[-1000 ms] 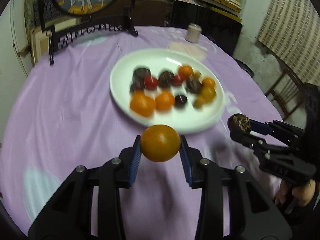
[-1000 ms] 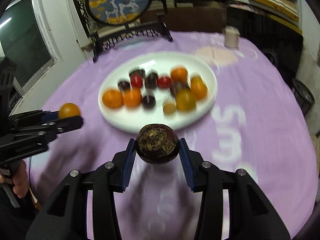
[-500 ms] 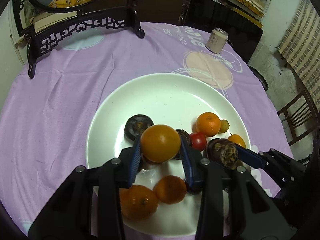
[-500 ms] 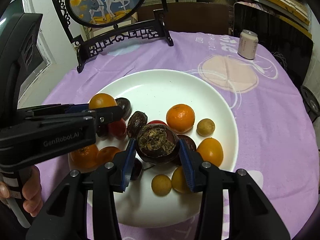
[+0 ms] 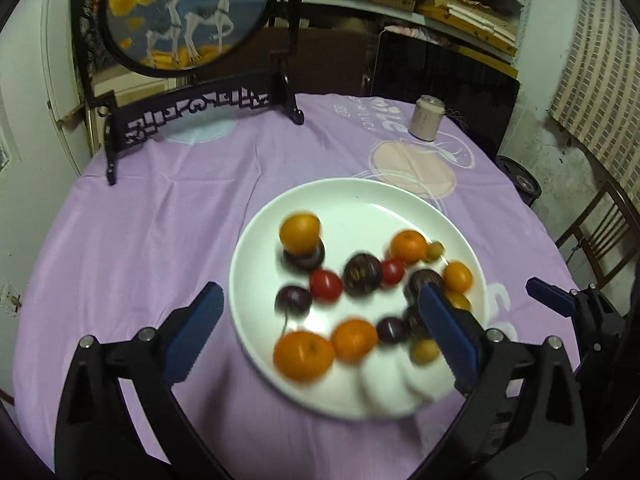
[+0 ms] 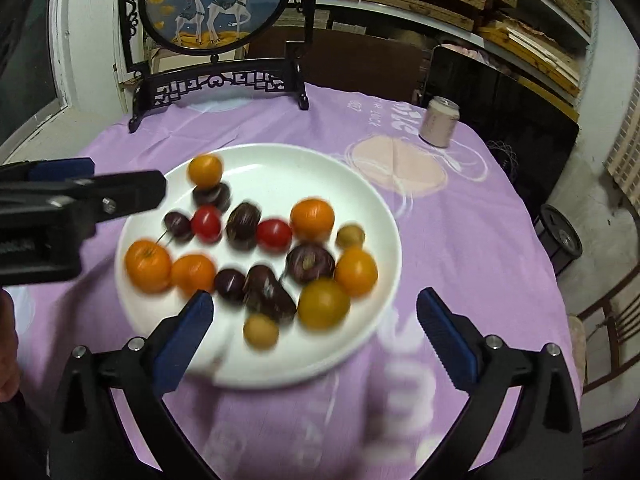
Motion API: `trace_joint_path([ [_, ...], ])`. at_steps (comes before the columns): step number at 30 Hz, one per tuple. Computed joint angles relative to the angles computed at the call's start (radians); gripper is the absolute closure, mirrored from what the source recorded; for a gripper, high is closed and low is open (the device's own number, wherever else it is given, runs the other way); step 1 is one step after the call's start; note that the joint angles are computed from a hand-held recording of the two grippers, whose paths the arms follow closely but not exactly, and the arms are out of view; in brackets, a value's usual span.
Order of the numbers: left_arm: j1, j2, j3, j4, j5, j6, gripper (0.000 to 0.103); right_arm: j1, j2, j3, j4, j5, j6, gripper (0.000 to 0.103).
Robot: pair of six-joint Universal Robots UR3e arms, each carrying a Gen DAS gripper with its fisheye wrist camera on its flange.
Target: Organize fruits
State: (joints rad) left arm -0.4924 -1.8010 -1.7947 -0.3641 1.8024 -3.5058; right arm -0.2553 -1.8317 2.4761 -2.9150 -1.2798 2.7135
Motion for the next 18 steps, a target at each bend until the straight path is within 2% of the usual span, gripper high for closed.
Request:
trace_joint_path([
  [3,-0.062,0.076,-0.095,0.023,0.061,-0.026,0.003,-0.072,-0.174,0.077,0.174,0.055,-0.05,0.001],
  [7,-0.125,0.152,-0.203,0.029,0.086,-0.068,0.003,-0.173,-0.399,0.142,0.428,0.103,-0.119,0.001],
  [14,-0.186,0.242,-0.319,0.029,0.122,-0.144,0.003,-0.287,-0.679,0.168,0.694,0.136,-0.181,0.001],
  [18,-0.194,0.266,-0.337,0.023,0.128,-0.151,0.003,-0.34,-0.78,0.149,0.822,0.171,-0.222,0.001],
])
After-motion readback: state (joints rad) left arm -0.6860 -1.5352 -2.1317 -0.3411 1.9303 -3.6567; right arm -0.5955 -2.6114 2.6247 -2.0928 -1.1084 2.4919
